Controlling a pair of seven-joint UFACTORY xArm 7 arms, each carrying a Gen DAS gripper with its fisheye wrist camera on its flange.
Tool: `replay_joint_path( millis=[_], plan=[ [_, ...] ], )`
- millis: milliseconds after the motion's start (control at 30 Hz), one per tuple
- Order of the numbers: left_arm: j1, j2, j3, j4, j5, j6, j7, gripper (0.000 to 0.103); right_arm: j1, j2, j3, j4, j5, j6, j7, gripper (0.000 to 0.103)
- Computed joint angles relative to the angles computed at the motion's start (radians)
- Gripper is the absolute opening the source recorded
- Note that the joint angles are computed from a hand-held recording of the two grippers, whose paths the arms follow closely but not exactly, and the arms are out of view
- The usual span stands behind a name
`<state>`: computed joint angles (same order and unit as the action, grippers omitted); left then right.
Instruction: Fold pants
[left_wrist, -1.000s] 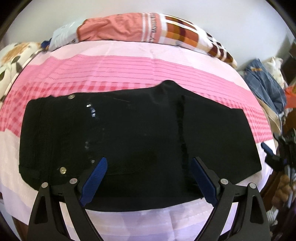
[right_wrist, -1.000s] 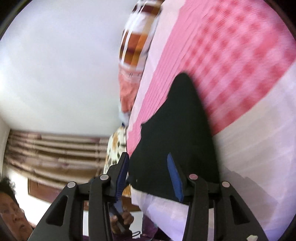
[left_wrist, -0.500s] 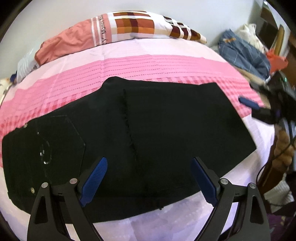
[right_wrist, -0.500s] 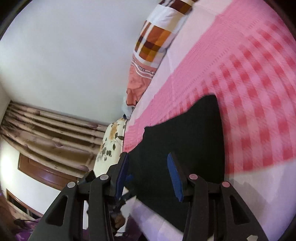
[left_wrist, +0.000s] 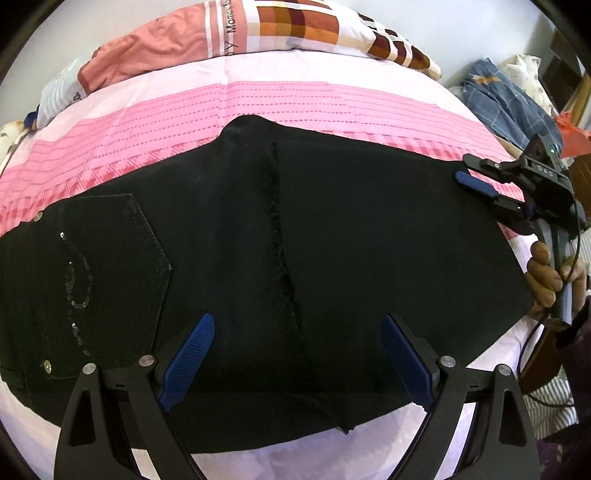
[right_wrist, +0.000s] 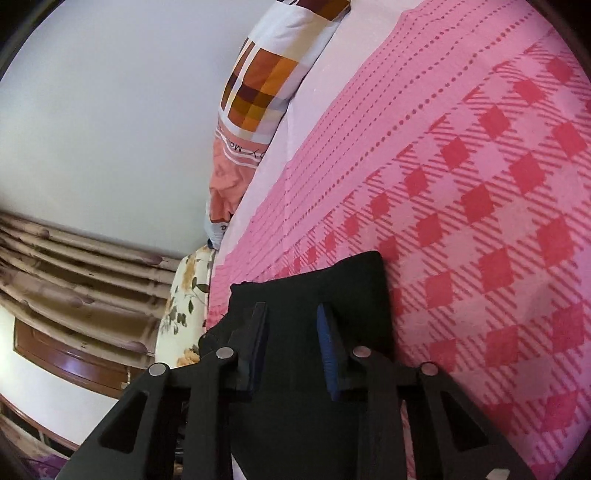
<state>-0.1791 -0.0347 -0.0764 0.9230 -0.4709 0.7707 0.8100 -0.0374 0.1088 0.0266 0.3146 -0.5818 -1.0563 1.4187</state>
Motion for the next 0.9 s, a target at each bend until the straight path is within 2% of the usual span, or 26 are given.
replay_joint_path(
  millis=[67,133,233,367,467,600,633,733,800,900],
  plan=[
    [-0.001,0.001,-0.002,0.000,0.005,-0.005,-0.003,0.092,0.008,0.002,0.006,-0.009,0.036,-0.027,-0.008,0.029],
    [-0.003,-0.006,-0.003,-0.005,0.005,-0.011,0.000,0.092,0.022,-0.021,0.012,-0.033,0.084,-0.050,-0.041,0.030],
    [-0.005,-0.019,-0.001,-0.014,-0.005,-0.034,0.015,0.092,0.030,-0.060,0.004,-0.044,0.087,0.003,-0.059,0.031],
    [-0.011,-0.038,0.002,-0.032,-0.010,-0.080,0.031,0.092,0.032,-0.050,0.000,-0.041,0.084,0.029,-0.037,0.027],
    [-0.012,-0.043,0.009,-0.032,-0.020,-0.097,0.040,0.092,0.051,-0.145,0.003,-0.043,0.090,0.177,-0.023,0.030],
    [-0.005,-0.045,0.020,-0.026,-0.031,-0.113,0.046,0.092,0.131,-0.333,0.049,-0.029,0.195,0.464,-0.093,0.035],
    [-0.002,-0.046,0.021,-0.027,-0.029,-0.127,0.043,0.092,0.146,-0.359,0.061,-0.026,0.220,0.497,-0.113,0.038],
    [0.009,-0.040,0.031,-0.021,-0.031,-0.139,0.053,0.092,0.156,-0.409,0.193,0.031,0.362,0.625,-0.226,0.047],
    [0.018,-0.036,0.035,-0.017,-0.024,-0.154,0.048,0.092,0.161,-0.399,0.264,0.084,0.425,0.672,-0.285,0.048],
    [0.033,-0.027,0.044,-0.003,-0.033,-0.157,0.060,0.092,0.070,-0.362,0.468,0.191,0.553,0.764,-0.408,0.048]
  ],
)
